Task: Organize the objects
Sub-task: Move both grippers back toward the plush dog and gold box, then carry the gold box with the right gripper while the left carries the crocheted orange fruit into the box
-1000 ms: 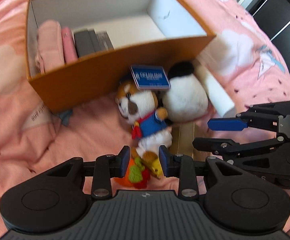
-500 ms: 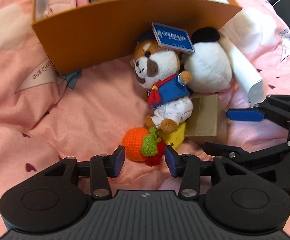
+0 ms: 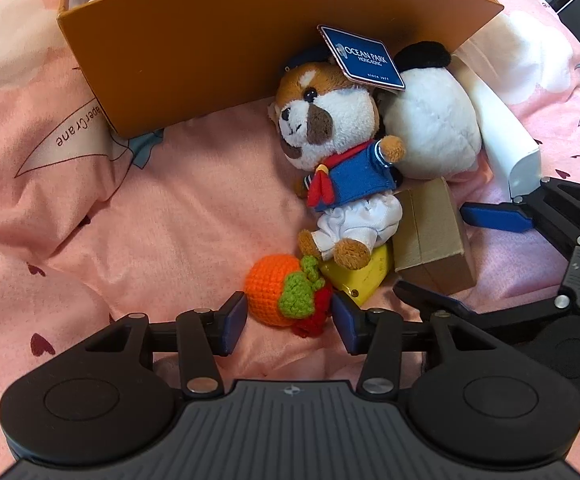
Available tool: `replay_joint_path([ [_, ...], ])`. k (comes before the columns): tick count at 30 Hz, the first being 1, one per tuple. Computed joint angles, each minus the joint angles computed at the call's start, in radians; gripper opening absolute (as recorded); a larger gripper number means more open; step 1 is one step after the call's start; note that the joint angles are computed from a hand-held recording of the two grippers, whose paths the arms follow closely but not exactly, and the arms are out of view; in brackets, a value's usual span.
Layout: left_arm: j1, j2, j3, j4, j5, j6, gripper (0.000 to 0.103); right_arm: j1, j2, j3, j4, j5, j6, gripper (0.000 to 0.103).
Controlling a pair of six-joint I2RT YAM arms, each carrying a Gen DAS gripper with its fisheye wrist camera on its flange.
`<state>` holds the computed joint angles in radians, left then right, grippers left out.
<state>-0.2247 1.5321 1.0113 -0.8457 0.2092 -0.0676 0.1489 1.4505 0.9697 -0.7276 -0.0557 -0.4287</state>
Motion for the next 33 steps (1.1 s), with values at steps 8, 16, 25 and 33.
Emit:
replay_joint_path([
  [8, 0.006, -0.011, -0.007, 0.0, 0.004, 0.003, 0.056, 0.006, -0.056, -0.041, 0.048, 0.024, 0.026, 0.069],
  [16, 0.013, -0.01, -0.015, 0.003, 0.01, 0.006, 0.051, -0.03, -0.106, 0.013, -0.029, -0.036, 0.028, 0.057],
  [25, 0.037, 0.032, -0.031, 0.038, 0.042, -0.007, 0.055, -0.103, -0.105, 0.126, -0.167, -0.17, 0.054, 0.055],
  [33, 0.028, 0.006, -0.044, 0.044, 0.03, 0.012, 0.05, -0.158, -0.044, 0.208, -0.235, -0.291, 0.095, 0.055],
])
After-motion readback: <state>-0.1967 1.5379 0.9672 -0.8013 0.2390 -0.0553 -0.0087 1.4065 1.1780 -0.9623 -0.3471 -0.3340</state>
